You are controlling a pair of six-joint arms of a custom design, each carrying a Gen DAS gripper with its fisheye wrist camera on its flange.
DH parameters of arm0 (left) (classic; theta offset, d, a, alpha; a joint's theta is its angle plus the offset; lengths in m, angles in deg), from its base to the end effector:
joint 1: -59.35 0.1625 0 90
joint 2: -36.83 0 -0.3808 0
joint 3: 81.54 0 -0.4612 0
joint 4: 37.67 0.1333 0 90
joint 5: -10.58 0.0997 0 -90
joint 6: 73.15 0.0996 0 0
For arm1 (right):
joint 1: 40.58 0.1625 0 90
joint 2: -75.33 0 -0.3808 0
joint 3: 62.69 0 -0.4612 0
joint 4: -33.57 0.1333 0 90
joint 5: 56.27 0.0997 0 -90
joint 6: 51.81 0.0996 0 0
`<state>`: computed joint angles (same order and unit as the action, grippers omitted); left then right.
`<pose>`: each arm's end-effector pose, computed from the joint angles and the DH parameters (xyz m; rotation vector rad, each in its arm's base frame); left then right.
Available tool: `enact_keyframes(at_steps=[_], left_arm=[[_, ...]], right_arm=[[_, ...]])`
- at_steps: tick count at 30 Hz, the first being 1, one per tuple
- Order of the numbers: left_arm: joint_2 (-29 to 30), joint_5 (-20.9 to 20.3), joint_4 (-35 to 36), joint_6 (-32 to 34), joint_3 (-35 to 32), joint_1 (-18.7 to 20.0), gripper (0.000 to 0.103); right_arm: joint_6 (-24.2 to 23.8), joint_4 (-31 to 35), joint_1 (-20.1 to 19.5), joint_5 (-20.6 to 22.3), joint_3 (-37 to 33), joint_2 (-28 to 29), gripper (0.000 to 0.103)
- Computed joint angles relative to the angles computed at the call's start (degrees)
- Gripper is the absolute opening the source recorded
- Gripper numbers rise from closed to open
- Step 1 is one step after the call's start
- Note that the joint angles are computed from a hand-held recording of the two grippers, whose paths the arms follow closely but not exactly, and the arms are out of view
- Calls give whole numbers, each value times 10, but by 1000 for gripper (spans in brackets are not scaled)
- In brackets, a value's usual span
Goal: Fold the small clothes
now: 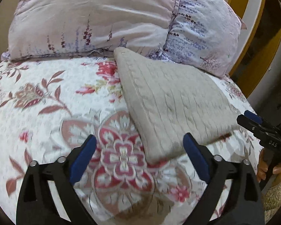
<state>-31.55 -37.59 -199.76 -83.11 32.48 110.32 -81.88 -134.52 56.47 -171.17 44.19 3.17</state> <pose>-0.2133 -0.5803 0.1647 0.4109 2.4812 -0.9326 0.1680 -0.6143 0.2651 0.5753 -2.3885 0.8458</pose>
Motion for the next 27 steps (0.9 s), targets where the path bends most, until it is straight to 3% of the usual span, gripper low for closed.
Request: enact_keyframes(at_steps=[5, 16, 27], left_arm=[[1, 45, 35, -34, 17, -19, 102], [48, 129, 163, -94, -22, -36, 102], [52, 133, 161, -89, -26, -37, 102]], right_arm=[[8, -25, 3, -25, 29, -6, 101], [68, 52, 12, -97, 19, 17, 101], [64, 36, 19, -136, 16, 36, 101]])
